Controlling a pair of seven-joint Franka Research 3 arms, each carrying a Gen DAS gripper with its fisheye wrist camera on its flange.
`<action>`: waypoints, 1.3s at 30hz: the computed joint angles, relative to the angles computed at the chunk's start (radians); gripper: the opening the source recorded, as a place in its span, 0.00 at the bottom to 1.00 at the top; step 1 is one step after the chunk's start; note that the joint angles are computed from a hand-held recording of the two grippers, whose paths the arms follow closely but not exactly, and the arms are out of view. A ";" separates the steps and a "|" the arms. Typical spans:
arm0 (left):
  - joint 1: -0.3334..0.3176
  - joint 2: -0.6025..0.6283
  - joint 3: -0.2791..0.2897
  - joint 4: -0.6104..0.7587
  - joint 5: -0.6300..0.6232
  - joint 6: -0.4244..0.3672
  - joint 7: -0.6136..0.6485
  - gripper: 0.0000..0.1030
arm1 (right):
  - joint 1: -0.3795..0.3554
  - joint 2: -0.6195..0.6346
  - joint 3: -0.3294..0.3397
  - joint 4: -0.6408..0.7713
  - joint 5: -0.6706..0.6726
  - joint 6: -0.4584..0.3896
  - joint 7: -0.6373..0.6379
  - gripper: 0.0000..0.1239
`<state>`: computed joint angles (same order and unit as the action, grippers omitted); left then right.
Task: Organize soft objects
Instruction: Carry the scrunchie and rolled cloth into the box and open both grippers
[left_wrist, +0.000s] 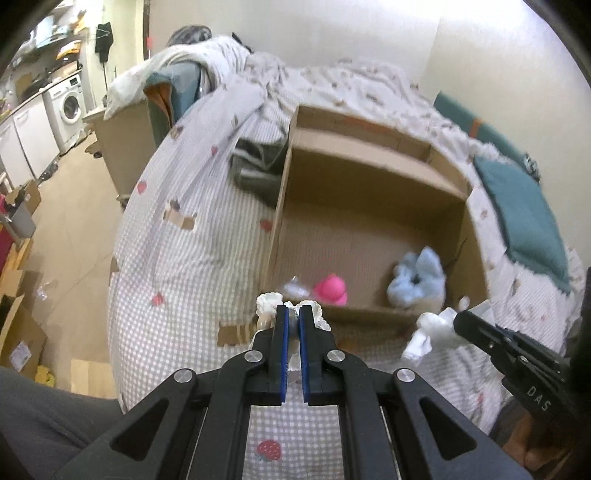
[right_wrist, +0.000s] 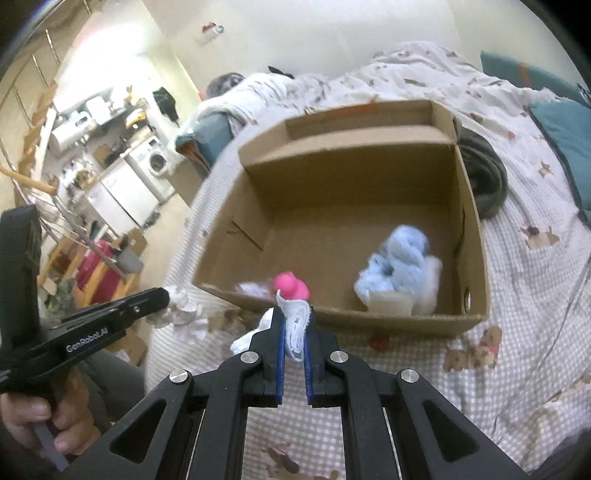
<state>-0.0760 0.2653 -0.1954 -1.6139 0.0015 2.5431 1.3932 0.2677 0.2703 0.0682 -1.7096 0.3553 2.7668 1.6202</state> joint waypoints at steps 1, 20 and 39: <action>0.015 -0.001 -0.015 0.004 -0.045 0.007 0.025 0.05 | -0.006 -0.002 0.004 0.009 0.014 -0.004 -0.002 0.08; -0.085 0.304 0.004 0.530 0.098 -0.141 0.078 0.05 | -0.053 0.140 -0.027 0.266 -0.018 -0.097 0.013 0.08; -0.126 0.429 0.034 0.605 0.161 -0.150 0.024 0.05 | -0.061 0.211 -0.040 0.300 -0.049 -0.169 0.090 0.08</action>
